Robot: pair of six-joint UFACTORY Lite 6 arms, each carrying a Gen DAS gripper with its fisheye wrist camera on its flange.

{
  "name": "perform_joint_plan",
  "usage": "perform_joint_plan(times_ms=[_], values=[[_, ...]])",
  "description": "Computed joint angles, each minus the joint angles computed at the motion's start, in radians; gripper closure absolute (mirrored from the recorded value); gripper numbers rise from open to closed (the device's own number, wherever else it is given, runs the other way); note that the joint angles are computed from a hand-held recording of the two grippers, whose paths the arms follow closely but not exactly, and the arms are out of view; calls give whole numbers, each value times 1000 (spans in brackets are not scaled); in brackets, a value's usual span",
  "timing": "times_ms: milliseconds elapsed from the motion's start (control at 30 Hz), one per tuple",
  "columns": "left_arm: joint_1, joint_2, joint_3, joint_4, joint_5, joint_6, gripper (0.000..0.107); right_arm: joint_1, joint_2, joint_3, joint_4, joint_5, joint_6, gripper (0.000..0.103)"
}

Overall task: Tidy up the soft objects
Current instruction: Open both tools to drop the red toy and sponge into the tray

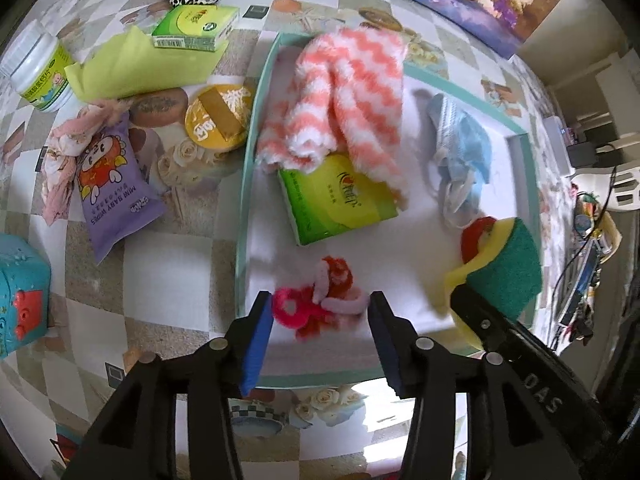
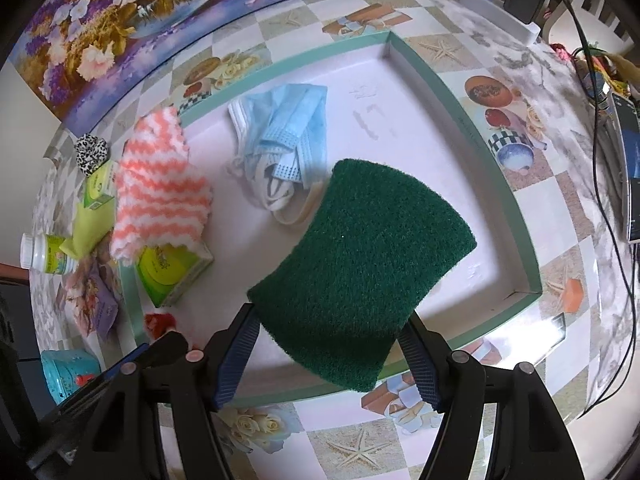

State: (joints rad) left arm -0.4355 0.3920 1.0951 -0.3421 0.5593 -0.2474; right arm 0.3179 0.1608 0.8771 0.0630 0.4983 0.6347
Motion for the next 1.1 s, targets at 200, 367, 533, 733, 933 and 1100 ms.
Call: perform_joint_plan(times_ms=[200, 367, 533, 733, 933, 1100], values=[[7, -20, 6, 20, 4, -17, 53, -6, 3, 13, 19, 6, -29, 29], [19, -55, -17, 45, -2, -35, 53, 12, -2, 15, 21, -2, -32, 27], [38, -73, -15, 98, -2, -84, 52, 18, 13, 25, 33, -11, -47, 16], [86, -99, -29, 114, -2, -96, 52, 22, 15, 34, 19, -11, -36, 16], [143, -120, -38, 129, -2, -100, 52, 29, 8, 44, 10, -5, -22, 16], [232, -161, -52, 147, 3, -88, 52, 75, -48, 56, -54, -13, 53, 16]])
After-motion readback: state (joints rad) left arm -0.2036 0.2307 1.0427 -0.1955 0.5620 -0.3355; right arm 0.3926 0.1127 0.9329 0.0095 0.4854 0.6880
